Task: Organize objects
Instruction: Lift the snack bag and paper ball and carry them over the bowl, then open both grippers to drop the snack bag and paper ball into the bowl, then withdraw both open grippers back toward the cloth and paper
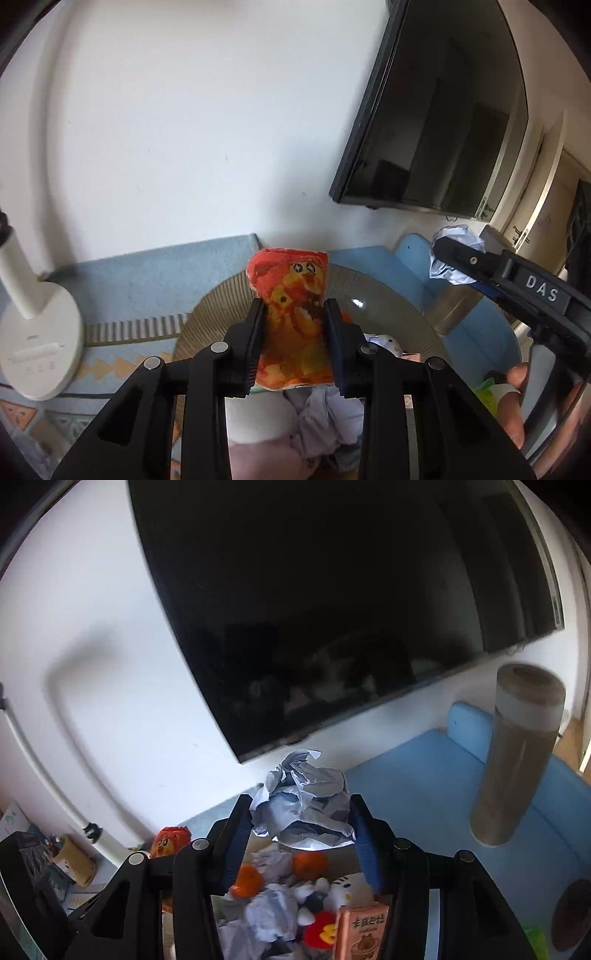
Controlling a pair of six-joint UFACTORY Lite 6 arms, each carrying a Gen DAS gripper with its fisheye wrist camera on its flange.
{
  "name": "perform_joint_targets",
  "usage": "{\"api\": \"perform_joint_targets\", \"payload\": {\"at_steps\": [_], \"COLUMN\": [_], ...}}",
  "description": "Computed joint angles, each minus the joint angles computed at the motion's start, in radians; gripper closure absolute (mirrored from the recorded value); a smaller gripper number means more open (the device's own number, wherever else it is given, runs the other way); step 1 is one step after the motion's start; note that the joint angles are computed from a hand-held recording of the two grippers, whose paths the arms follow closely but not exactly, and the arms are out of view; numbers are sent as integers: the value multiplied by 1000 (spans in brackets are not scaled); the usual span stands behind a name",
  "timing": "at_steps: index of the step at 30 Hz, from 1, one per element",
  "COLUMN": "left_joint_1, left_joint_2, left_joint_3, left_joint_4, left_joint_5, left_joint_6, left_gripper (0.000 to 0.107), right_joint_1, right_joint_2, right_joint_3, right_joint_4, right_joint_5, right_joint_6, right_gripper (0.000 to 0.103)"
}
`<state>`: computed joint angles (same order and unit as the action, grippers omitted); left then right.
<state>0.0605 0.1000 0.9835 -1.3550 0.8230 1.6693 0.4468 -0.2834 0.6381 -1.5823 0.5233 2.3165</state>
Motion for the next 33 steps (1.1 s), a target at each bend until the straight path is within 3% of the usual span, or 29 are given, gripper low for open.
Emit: {"api": "perform_joint_targets", "payload": {"at_steps": [2, 3, 4, 6, 12, 17, 19, 20, 21, 23, 27, 31, 33], "left_joint_1": [-38, -45, -43, -23, 90, 303, 461, 551, 636, 778, 933, 1019, 1021], "left_joint_2": [32, 42, 63, 89, 57, -86, -90, -84, -69, -26, 113, 260, 328], "left_joint_3": [9, 9, 22, 42, 56, 24, 64, 84, 106, 174, 361, 490, 520], "left_joint_4": [-22, -23, -10, 1, 59, 141, 164, 157, 138, 129, 175, 215, 235], "left_joint_5": [-39, -46, -33, -8, 83, 140, 241, 296, 347, 430, 491, 444, 363], "left_joint_6": [24, 30, 24, -3, -59, 15, 38, 55, 75, 88, 38, 30, 32], "left_gripper": [78, 72, 65, 51, 51, 50, 30, 10, 5, 5, 5, 5, 5], "right_joint_1": [-48, -66, -72, -75, -58, 108, 221, 271, 345, 443, 630, 728, 734], "right_joint_2": [32, 50, 61, 77, 57, -15, -84, -102, -111, -92, 18, 192, 312], "right_joint_3": [1, 4, 0, -9, -83, -65, -53, -42, -16, 34, 137, 228, 286], "right_joint_4": [-71, -114, -133, -185, -299, -71, 31, 66, 119, 175, 216, 200, 188], "right_joint_5": [-69, -96, -98, -78, -4, 116, 180, 204, 248, 306, 366, 328, 264], "right_joint_6": [52, 88, 108, 155, 283, 93, 4, -28, -76, -120, -104, -24, 14], "right_gripper": [50, 46, 34, 31, 31, 31, 30, 30, 29, 25, 25, 23, 23]}}
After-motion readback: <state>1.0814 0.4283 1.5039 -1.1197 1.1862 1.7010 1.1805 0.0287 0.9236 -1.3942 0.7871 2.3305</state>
